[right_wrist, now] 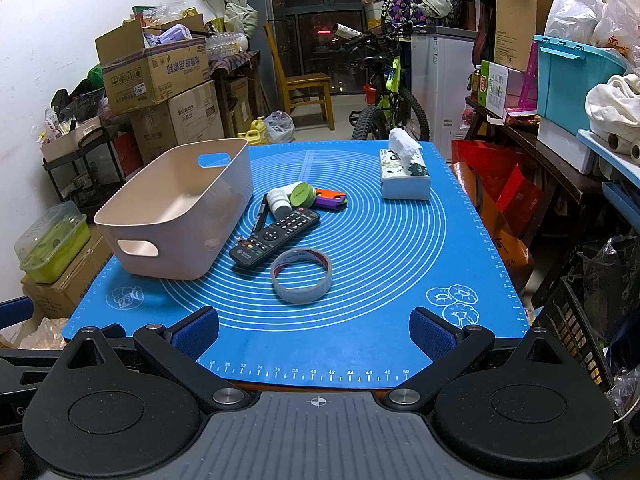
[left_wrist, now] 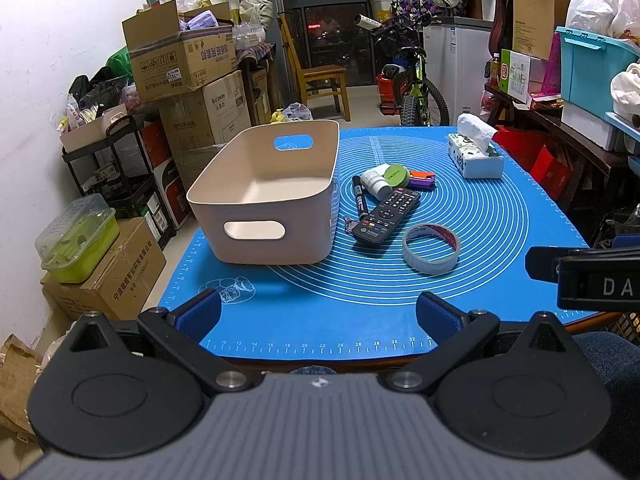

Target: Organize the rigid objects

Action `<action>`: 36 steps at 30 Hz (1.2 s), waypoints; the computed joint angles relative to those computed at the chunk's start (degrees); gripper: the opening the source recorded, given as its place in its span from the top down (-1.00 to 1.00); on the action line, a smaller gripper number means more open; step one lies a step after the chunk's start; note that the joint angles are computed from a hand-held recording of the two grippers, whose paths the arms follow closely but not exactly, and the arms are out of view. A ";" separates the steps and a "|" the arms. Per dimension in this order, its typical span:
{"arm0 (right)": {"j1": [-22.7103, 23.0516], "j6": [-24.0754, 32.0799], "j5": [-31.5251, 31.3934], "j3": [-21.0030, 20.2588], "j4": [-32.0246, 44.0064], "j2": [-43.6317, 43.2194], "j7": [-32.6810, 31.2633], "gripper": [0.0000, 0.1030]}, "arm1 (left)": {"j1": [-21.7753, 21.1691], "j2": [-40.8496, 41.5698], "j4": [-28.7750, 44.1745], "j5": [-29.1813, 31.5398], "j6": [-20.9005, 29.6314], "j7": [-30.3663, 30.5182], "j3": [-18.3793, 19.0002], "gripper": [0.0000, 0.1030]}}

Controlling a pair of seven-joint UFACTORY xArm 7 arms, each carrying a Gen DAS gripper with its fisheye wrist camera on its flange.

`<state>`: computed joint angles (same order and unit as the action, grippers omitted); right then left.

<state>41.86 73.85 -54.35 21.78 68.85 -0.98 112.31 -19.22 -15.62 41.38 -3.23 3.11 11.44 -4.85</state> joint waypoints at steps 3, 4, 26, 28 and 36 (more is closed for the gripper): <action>0.02 0.09 -0.03 0.01 0.05 0.04 0.00 -0.95 | -0.07 -0.03 0.00 -0.03 0.01 0.06 0.08 -0.99; 0.03 0.09 -0.03 0.00 0.05 0.04 0.00 -0.95 | 0.01 0.04 0.02 0.02 -0.07 -0.02 0.00 -0.99; 0.17 0.13 0.83 -0.47 1.03 0.37 -0.46 -0.95 | 2.76 -0.81 0.03 3.62 0.21 -4.21 -2.98 -0.99; 0.25 1.16 0.66 -0.29 1.60 0.75 -0.54 -0.95 | 2.23 -0.72 0.26 3.73 -0.05 -3.95 -2.41 -0.99; -1.25 -0.96 -0.94 -0.96 1.33 -0.67 -3.16 -0.95 | 2.87 3.45 6.30 3.86 1.72 -1.87 -1.15 -0.97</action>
